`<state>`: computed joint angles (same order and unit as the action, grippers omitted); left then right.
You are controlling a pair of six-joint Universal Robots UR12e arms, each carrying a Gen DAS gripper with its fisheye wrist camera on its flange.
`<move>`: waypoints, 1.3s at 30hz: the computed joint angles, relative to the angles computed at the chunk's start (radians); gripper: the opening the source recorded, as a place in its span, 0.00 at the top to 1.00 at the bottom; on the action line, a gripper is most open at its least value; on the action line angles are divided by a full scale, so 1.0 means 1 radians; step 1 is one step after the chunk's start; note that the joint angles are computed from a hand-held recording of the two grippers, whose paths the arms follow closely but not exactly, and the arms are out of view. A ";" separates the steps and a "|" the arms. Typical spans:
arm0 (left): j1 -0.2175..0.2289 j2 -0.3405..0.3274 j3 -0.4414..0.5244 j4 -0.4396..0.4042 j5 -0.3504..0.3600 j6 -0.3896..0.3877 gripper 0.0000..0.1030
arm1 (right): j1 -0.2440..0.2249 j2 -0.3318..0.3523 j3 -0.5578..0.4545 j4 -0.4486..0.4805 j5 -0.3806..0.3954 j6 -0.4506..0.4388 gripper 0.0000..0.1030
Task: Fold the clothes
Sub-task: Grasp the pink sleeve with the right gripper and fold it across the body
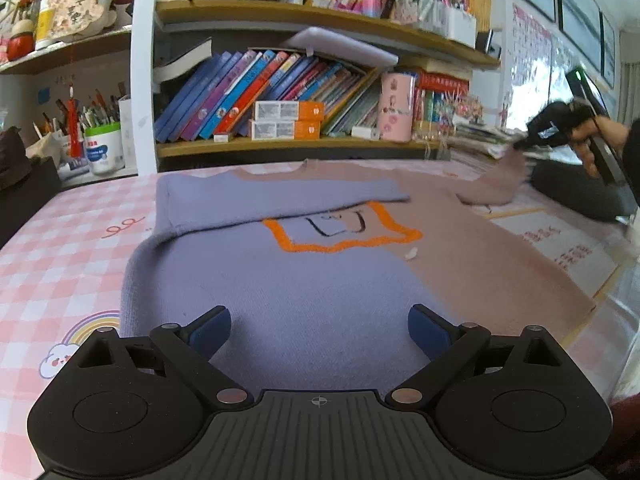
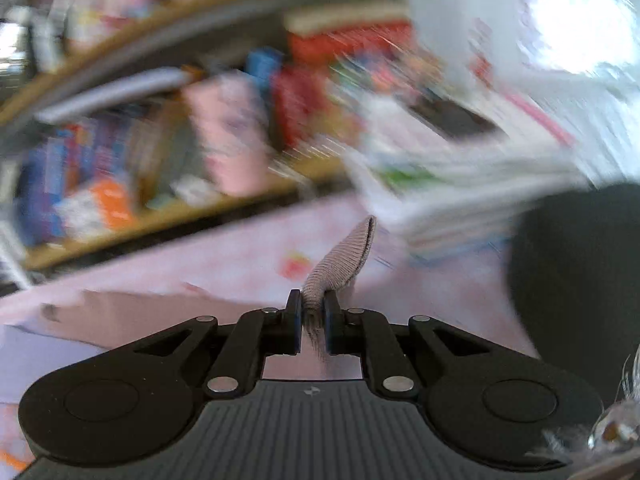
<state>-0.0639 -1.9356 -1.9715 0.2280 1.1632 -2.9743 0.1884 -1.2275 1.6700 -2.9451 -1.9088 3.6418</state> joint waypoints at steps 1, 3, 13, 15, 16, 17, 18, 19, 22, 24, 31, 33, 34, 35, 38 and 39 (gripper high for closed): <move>0.001 0.000 0.000 0.001 -0.004 0.001 0.03 | 0.012 0.010 -0.026 -0.016 0.016 -0.025 0.91; 0.000 0.000 -0.001 0.003 -0.003 0.007 0.03 | 0.037 0.036 -0.086 -0.037 0.053 -0.077 0.91; 0.009 -0.008 -0.015 0.082 -0.042 -0.016 0.03 | 0.149 0.216 -0.414 -0.008 0.199 -0.249 0.91; 0.011 -0.009 -0.018 0.093 -0.050 -0.019 0.03 | 0.165 0.248 -0.466 0.011 0.225 -0.275 0.91; 0.011 -0.008 -0.018 0.095 -0.051 -0.021 0.03 | 0.173 0.265 -0.491 0.027 0.235 -0.290 0.91; 0.011 -0.008 -0.019 0.095 -0.050 -0.023 0.03 | 0.181 0.279 -0.513 0.043 0.241 -0.299 0.91; 0.011 -0.008 -0.018 0.095 -0.051 -0.024 0.03 | 0.187 0.292 -0.532 0.059 0.249 -0.308 0.91; 0.011 -0.008 -0.018 0.095 -0.052 -0.025 0.03 | 0.191 0.304 -0.548 0.078 0.258 -0.314 0.91; 0.013 -0.009 -0.017 0.096 -0.060 -0.029 0.03 | 0.202 0.337 -0.590 0.132 0.274 -0.331 0.91; 0.013 -0.009 -0.015 0.096 -0.064 -0.032 0.03 | 0.206 0.356 -0.612 0.168 0.283 -0.334 0.91; 0.011 -0.004 -0.018 0.080 -0.055 -0.020 0.03 | 0.192 0.390 -0.625 0.194 0.377 -0.254 0.86; 0.008 -0.002 -0.018 0.072 -0.047 -0.015 0.03 | 0.189 0.387 -0.607 0.164 0.408 -0.230 0.70; 0.007 -0.001 -0.017 0.068 -0.043 -0.013 0.03 | 0.188 0.382 -0.593 0.144 0.416 -0.227 0.64; 0.006 -0.001 -0.016 0.064 -0.039 -0.011 0.03 | 0.187 0.376 -0.579 0.125 0.425 -0.224 0.57; 0.001 0.001 -0.014 0.053 -0.020 -0.003 0.03 | 0.181 0.346 -0.525 0.082 0.448 -0.221 0.56; 0.000 0.002 -0.014 0.052 -0.013 -0.001 0.03 | 0.180 0.332 -0.502 0.074 0.448 -0.221 0.55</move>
<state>-0.0643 -1.9339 -1.9858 0.2798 1.1503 -2.9754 0.3679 -0.8957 1.1680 -2.8713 -1.4612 3.4210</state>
